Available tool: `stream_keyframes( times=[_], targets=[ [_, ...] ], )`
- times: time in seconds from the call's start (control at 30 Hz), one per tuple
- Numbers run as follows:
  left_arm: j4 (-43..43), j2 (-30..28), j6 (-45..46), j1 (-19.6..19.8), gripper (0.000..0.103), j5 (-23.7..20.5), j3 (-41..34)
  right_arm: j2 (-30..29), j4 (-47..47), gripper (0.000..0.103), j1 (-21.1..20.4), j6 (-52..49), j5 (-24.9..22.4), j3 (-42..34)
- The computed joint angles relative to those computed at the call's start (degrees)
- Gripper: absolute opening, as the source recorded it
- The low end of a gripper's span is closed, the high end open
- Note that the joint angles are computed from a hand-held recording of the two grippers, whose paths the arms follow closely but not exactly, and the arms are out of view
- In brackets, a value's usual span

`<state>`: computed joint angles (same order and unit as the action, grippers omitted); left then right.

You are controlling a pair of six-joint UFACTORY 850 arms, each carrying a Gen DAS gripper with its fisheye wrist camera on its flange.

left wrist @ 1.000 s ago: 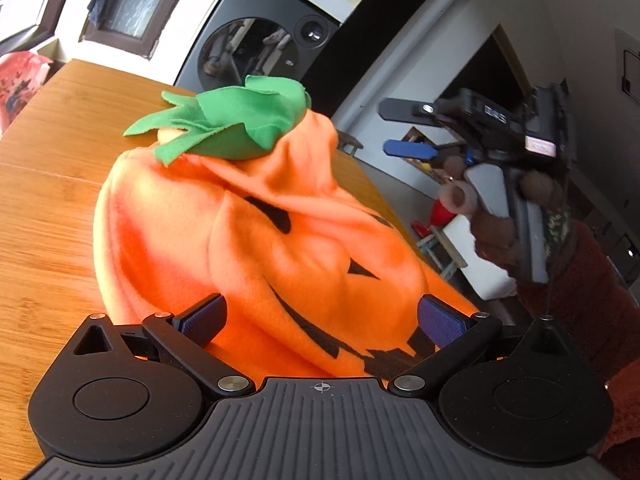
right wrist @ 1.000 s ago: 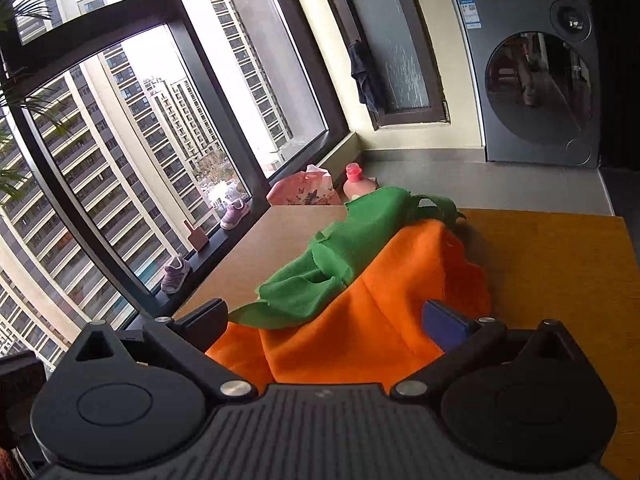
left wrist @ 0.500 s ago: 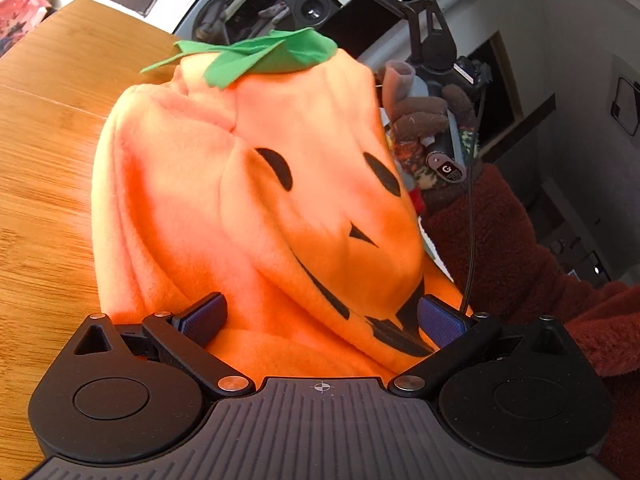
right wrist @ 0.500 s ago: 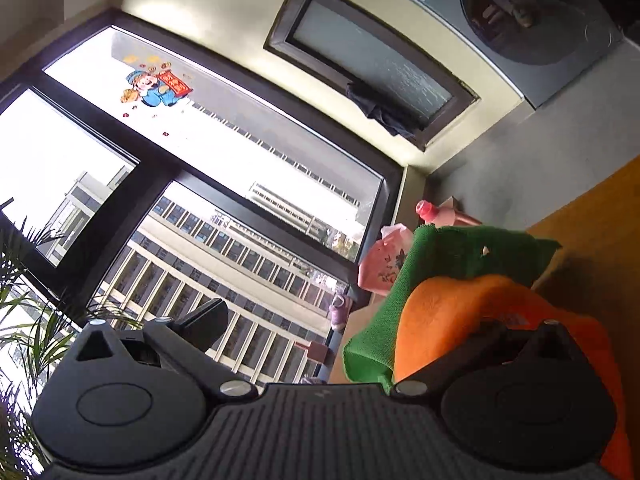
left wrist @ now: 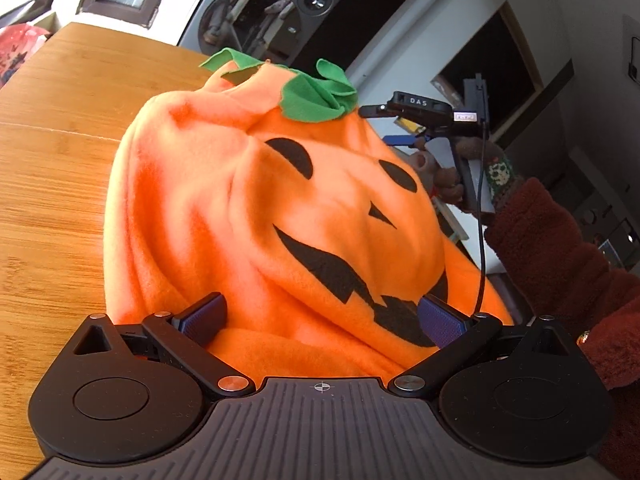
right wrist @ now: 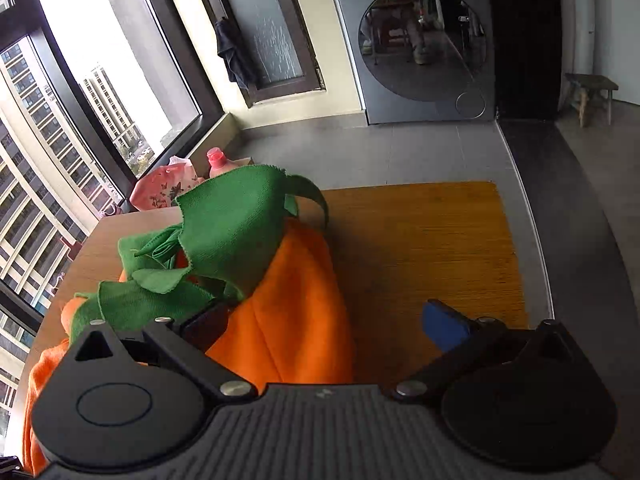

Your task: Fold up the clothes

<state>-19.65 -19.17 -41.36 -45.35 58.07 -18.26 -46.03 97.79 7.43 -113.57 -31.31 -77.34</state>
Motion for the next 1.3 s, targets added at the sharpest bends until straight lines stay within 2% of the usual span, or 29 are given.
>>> stream_keyframes(
  times=[0.07,0.13,0.17,0.27,0.3,0.33,0.4,0.47,0.5,0.6,0.67,0.77,0.87,0.93,1.0,1.07,1.2,1.3],
  targets=[
    [-0.5,2.8,3.8,1.0,0.103,-2.1,-0.1,3.6,10.4,0.103,-0.4,-11.6,-2.5,5.2],
    [-1.3,5.2,7.3,2.1,0.103,-3.9,-0.5,6.6,14.3,0.103,-1.0,-15.6,-7.4,9.4],
    [-1.8,6.2,8.4,3.2,0.103,-4.4,-1.1,7.3,13.1,0.103,-1.5,-14.0,-10.8,10.6],
    [-0.7,6.2,8.5,7.6,0.103,-5.1,-4.5,6.7,1.0,0.103,-3.3,-2.7,-21.9,11.9],
    [-0.3,5.9,8.5,9.0,0.103,-5.3,-5.8,6.1,-2.4,0.103,-3.4,-1.1,-23.6,12.3],
    [1.2,5.2,8.0,10.4,0.103,-5.9,-7.2,5.8,-4.1,0.103,-3.0,-1.7,-23.2,13.2],
    [5.9,3.3,6.4,13.2,0.103,-7.5,-10.3,6.4,-2.6,0.103,-1.6,-7.9,-17.9,16.6],
    [11.9,0.7,3.0,15.8,0.103,-7.6,-12.9,6.5,1.9,0.103,-0.4,-16.0,-13.6,19.5],
    [15.0,-0.7,1.0,17.1,0.103,-7.5,-14.2,6.8,5.7,0.103,-0.4,-22.0,-14.0,21.5],
    [17.1,-3.9,-3.5,20.9,0.103,-0.8,-15.7,7.5,11.5,0.103,0.2,-30.3,-14.0,24.3],
    [22.3,-5.7,-9.6,24.6,0.103,0.7,-17.1,7.6,13.4,0.103,0.7,-32.2,-14.1,24.8],
    [34.9,-9.5,-20.3,30.5,0.103,-5.0,-22.4,7.4,14.7,0.103,0.9,-33.5,-14.9,25.0],
    [41.6,-13.7,-25.7,33.0,0.103,-13.2,-28.3,6.7,13.9,0.103,0.1,-32.6,-16.6,24.8],
    [51.1,-16.5,-31.8,34.5,0.103,-16.9,-32.2,6.2,13.1,0.103,-0.4,-31.2,-17.8,24.5],
    [61.5,-19.6,-39.9,35.8,0.103,-14.9,-35.5,6.1,12.7,0.103,-0.7,-30.6,-18.3,24.5],
    [65.2,-22.4,-41.7,36.3,0.103,-10.4,-38.0,6.5,12.9,0.103,-0.8,-31.3,-18.0,24.9],
    [58.0,-24.8,-38.1,36.5,0.103,-3.4,-40.8,6.6,12.5,0.103,-1.2,-31.2,-18.2,25.0],
    [46.6,-23.4,-35.6,38.0,0.103,5.8,-38.8,6.6,12.6,0.103,-1.4,-31.2,-18.3,25.2]
  ],
)
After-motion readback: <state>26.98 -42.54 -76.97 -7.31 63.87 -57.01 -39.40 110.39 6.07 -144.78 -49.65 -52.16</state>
